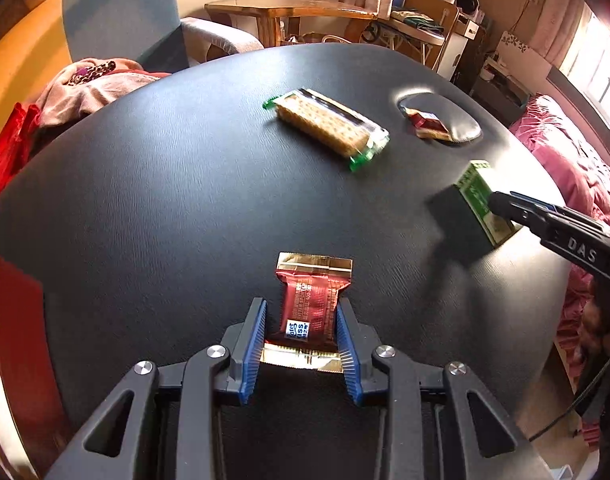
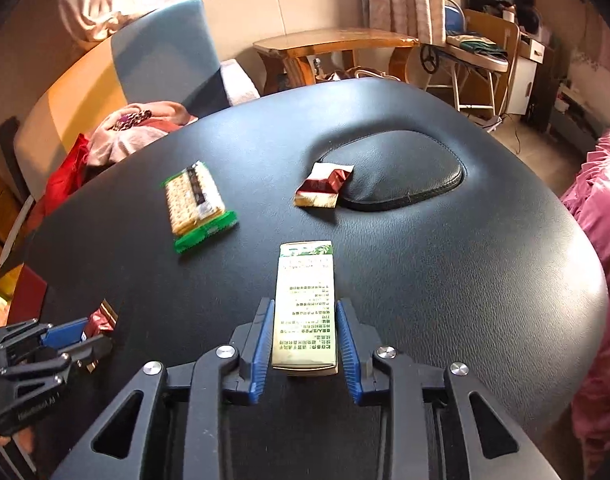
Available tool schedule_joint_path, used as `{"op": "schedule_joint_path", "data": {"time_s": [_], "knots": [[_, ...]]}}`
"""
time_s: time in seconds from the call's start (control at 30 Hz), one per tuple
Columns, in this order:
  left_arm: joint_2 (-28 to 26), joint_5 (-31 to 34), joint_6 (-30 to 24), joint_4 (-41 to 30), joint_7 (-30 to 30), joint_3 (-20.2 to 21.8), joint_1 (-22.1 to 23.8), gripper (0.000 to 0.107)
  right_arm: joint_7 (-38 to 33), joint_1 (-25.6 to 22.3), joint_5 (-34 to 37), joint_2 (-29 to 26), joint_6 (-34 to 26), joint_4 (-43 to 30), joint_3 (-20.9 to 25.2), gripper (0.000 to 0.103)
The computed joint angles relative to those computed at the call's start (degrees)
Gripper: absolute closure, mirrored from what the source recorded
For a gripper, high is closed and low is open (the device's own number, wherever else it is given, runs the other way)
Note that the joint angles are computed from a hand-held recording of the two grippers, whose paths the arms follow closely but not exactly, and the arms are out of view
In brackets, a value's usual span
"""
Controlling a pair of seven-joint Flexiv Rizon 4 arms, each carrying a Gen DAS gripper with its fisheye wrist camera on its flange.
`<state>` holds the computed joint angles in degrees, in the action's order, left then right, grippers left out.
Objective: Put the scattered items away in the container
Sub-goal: 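Carry the red chocolate and green-white box into the gold tray and release both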
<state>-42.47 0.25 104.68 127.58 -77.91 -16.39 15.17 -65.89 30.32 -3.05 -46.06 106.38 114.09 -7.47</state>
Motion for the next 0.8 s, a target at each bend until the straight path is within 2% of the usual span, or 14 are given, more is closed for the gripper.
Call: {"op": "schedule_joint_path", "data": {"time_s": [0.2, 0.5, 0.8], "knots": [[0.75, 2.48, 5.33, 5.7, -3.97, -1.23, 2.16, 0.073, -1.27, 1.19, 0.71, 1.86, 1.78, 4.13, 0.91, 0.072], [4.17, 9.34, 12.87, 12.4, -9.19, 0.46, 5.85, 0.073, -3.12, 3.95, 1.66, 4.32, 3.89, 8.43, 3.87, 0.073], [8.33, 16.37, 20.07, 18.48, -14.86, 3.26, 11.48, 0.073, -4.73, 8.34, 2.09, 6.14, 4.99, 8.18, 5.23, 0.073]]}}
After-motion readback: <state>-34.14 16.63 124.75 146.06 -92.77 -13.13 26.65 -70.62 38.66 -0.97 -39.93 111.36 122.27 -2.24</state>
